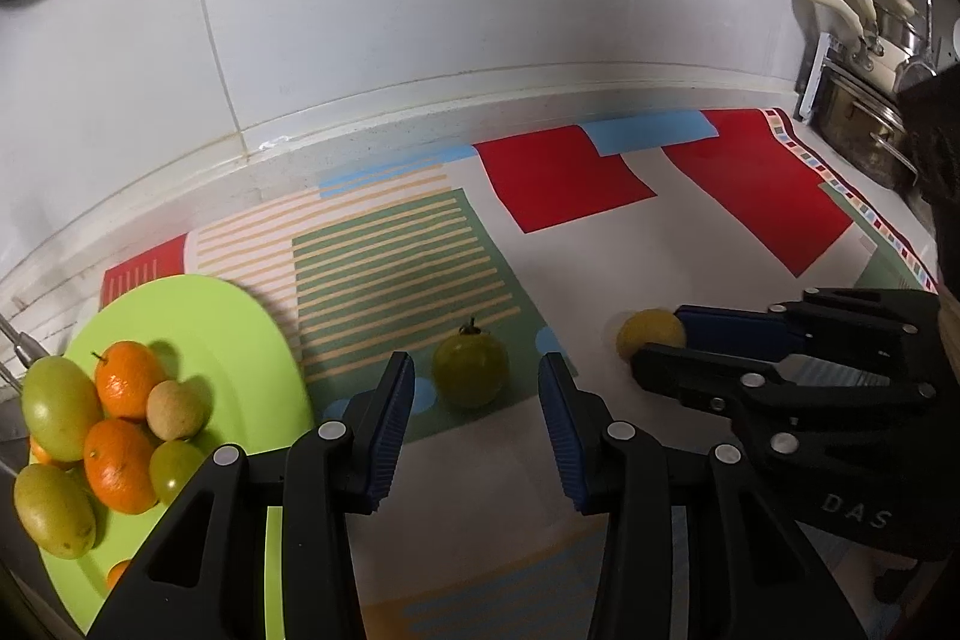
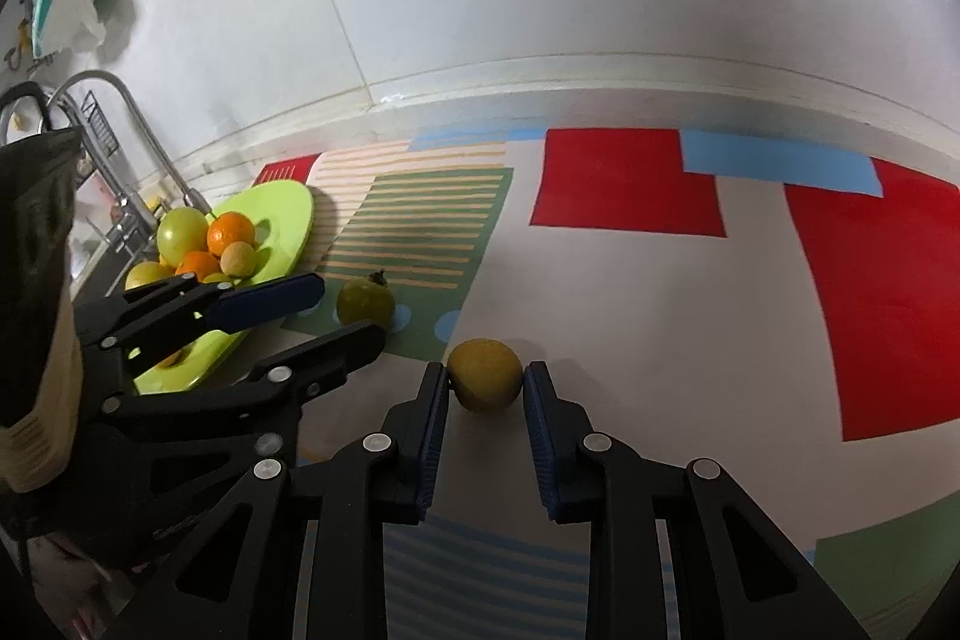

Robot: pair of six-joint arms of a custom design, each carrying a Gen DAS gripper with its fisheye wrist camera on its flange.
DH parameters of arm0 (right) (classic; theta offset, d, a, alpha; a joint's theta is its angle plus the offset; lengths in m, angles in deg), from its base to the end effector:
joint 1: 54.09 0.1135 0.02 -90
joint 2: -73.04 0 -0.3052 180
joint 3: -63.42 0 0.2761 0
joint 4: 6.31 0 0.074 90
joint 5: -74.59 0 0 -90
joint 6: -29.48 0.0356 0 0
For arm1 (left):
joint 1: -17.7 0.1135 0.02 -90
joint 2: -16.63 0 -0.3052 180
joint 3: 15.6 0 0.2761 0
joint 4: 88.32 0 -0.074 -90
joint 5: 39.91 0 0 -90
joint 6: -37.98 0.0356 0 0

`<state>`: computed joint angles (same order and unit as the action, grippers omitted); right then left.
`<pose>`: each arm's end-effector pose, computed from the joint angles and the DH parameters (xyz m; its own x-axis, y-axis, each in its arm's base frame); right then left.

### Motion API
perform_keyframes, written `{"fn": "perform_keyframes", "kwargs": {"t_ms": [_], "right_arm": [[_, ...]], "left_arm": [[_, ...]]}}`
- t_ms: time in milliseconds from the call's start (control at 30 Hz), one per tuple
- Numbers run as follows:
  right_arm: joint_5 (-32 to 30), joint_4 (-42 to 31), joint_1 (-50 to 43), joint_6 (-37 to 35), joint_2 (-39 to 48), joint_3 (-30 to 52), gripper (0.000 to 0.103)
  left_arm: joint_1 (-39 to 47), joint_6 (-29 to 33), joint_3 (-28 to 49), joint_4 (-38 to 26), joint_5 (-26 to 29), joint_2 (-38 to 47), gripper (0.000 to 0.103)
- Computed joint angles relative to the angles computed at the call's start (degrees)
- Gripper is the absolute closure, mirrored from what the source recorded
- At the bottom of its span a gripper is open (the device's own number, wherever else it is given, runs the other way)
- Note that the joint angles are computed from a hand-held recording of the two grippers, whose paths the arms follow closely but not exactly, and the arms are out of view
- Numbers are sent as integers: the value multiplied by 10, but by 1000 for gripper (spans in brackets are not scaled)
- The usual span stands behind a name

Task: Organize fruits
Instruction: 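Grasp the green tomato with the left gripper while the right gripper grasps the yellow fruit, then carry the green tomato and yellow fruit onto the green plate and release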

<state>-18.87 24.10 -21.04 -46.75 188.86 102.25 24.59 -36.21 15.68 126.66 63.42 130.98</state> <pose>0.2422 0.1602 0.0397 -0.7292 -0.1910 -0.6572 -0.4176 0.8849 0.2062 0.2509 0.0220 0.0366 -0.7010 0.1823 -0.6894 0.2361 0.9716 0.0169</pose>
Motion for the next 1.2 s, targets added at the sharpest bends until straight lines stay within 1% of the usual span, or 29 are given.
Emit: {"fn": "perform_keyframes", "kwargs": {"t_ms": [67, 133, 167, 367, 633, 800, 1000, 1133, 1200], "right_arm": [[6, 4, -3, 1, -3, -4, 76], [7, 6, -8, 2, -3, -5, 76], [6, 7, -11, 4, -3, -5, 76], [13, 15, -12, 4, -9, -13, 76], [20, 27, 1, 8, -46, -46, 76], [30, 30, 18, 14, -84, -72, 76], [50, 17, 52, 23, -144, -102, 76], [64, 4, 77, 31, -187, -120, 76], [74, -7, 93, 35, -211, -127, 76]], "left_arm": [[-8, -6, 12, -16, -12, 3, 68], [-14, -10, 24, -32, -20, 8, 70], [-16, -13, 28, -35, -22, 11, 74], [-16, -19, 17, -33, -13, -2, 75], [0, -40, -40, -34, -7, -74, 75], [14, -46, -88, -43, -3, -148, 75], [40, -48, -139, -86, 7, -264, 75], [65, -47, -164, -146, 16, -357, 75], [83, -44, -174, -191, 24, -416, 75]]}}
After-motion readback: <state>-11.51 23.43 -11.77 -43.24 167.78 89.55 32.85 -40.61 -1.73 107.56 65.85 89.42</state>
